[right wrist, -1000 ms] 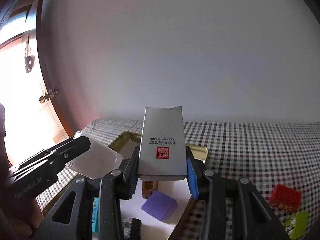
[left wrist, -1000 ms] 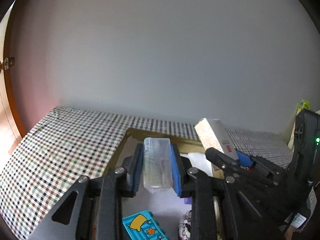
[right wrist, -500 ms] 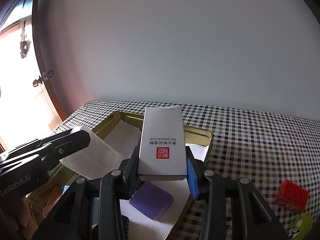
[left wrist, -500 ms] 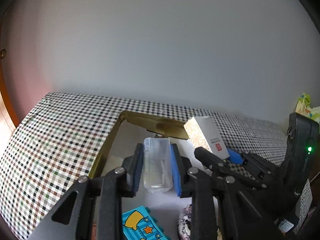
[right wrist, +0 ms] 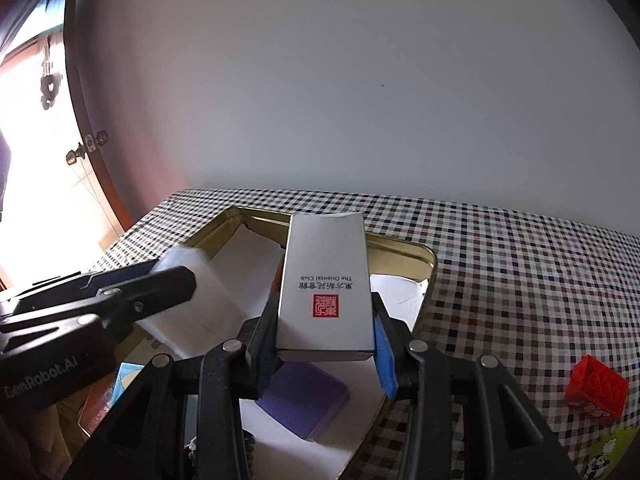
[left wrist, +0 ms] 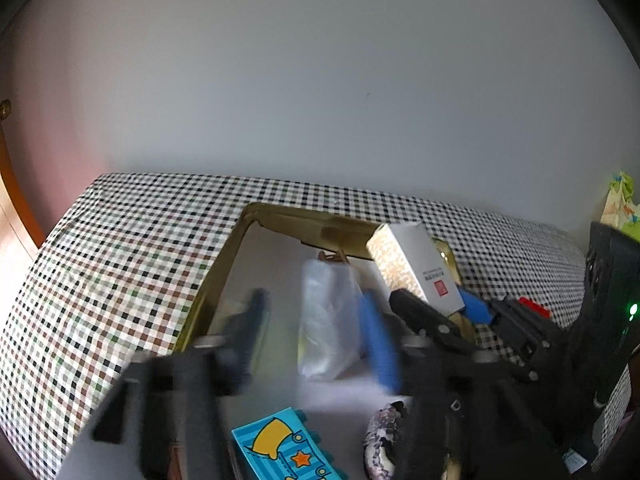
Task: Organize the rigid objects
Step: 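Lower the white box and clear case into the tin while both grippers open, then withdraw both grippers from the tin toward the red and green bricks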
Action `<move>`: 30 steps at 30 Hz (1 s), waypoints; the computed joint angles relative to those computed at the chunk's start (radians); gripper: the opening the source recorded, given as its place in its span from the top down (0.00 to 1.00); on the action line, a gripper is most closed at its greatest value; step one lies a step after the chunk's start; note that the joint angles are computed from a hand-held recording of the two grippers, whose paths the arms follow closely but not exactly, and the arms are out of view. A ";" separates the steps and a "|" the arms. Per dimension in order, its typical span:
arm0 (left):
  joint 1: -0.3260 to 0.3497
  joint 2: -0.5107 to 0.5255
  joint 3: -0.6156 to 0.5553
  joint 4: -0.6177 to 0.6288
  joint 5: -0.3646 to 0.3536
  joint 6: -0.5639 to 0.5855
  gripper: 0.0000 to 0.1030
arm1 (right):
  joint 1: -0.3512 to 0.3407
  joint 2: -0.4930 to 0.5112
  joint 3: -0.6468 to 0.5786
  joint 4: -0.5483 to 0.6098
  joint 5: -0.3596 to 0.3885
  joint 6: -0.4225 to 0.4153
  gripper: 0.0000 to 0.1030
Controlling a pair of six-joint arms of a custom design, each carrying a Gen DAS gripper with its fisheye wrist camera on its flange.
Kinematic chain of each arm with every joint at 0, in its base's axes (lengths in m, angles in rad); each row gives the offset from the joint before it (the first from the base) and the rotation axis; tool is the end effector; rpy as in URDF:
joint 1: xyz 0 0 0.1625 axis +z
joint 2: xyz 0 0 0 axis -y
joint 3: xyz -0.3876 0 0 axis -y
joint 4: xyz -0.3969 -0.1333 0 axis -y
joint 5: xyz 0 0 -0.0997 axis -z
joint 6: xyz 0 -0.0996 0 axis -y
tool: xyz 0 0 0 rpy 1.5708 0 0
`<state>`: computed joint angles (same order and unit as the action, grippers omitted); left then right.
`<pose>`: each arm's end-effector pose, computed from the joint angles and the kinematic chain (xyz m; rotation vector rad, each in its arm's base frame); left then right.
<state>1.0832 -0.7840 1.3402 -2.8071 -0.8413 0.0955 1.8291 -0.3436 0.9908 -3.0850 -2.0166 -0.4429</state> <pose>-0.1683 -0.7436 0.2316 0.3753 2.3665 -1.0006 0.2954 -0.7645 0.0716 0.5940 -2.3652 1.0672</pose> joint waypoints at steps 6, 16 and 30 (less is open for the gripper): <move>-0.003 -0.027 0.046 -0.080 -0.053 -0.016 0.00 | 0.000 -0.017 0.034 -0.028 0.031 -0.012 0.35; -0.007 -0.063 0.152 -0.443 -0.077 0.008 0.00 | 0.004 -0.057 0.142 -0.342 0.070 -0.052 0.15; 0.017 -0.146 0.300 -0.635 -0.074 -0.087 0.00 | 0.007 -0.047 0.158 -0.486 0.048 -0.022 0.14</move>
<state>1.1004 -0.9303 1.6402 -3.4424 -0.9152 0.0086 1.8362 -0.3911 1.1485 -3.5707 -1.9690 -0.4652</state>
